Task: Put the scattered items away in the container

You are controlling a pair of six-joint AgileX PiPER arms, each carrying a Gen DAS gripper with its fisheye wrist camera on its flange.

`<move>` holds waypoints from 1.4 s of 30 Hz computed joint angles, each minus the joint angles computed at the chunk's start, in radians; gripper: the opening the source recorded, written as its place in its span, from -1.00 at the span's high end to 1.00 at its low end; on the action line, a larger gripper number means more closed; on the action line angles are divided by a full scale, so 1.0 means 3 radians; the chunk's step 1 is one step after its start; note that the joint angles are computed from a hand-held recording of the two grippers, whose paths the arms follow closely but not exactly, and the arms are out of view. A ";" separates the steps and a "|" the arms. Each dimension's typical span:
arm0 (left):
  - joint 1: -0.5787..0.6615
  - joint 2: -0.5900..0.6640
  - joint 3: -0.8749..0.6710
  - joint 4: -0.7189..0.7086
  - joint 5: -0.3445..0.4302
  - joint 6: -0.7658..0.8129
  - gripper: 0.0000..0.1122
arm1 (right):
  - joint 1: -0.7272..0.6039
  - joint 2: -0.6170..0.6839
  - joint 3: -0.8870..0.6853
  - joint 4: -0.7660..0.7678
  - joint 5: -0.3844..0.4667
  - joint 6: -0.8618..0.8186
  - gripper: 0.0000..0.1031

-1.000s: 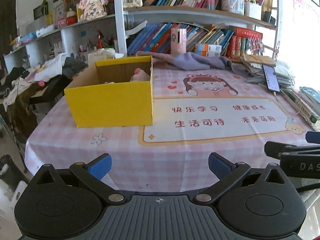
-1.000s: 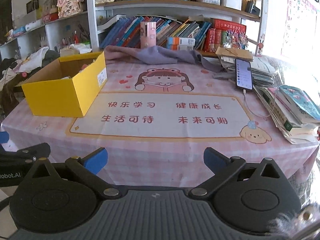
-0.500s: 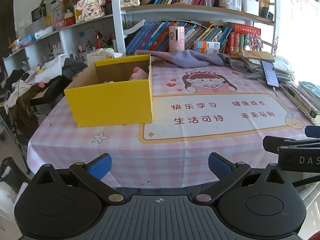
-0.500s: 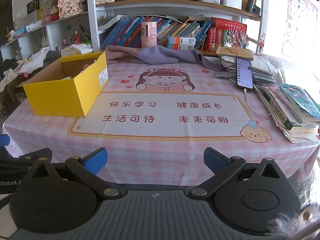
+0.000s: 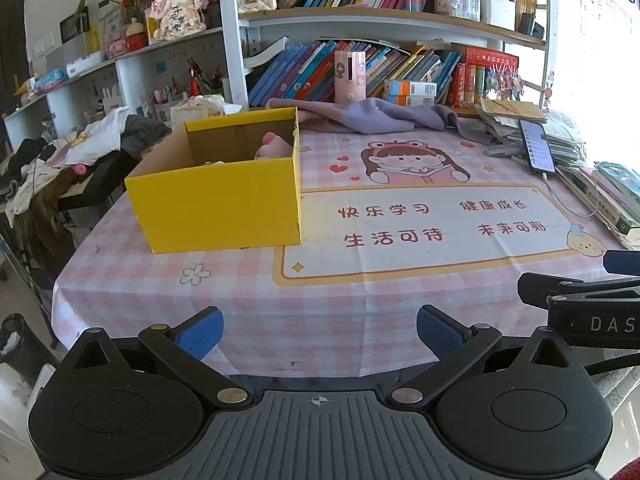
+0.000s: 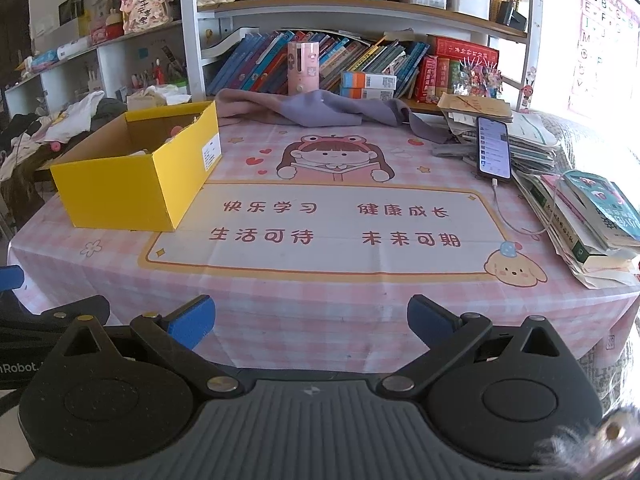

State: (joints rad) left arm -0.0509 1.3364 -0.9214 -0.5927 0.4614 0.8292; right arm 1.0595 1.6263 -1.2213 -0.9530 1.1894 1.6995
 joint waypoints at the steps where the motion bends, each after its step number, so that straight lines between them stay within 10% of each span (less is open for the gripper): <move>1: 0.0000 0.0000 0.0000 0.0000 0.0000 0.0000 -0.84 | -0.0001 0.0002 -0.0003 0.0001 -0.0004 -0.0003 -1.00; 42: 0.0074 0.0156 -0.0096 -0.0107 0.0064 0.0060 -0.84 | -0.0084 0.0092 -0.0049 0.0039 -0.0117 -0.0064 -1.00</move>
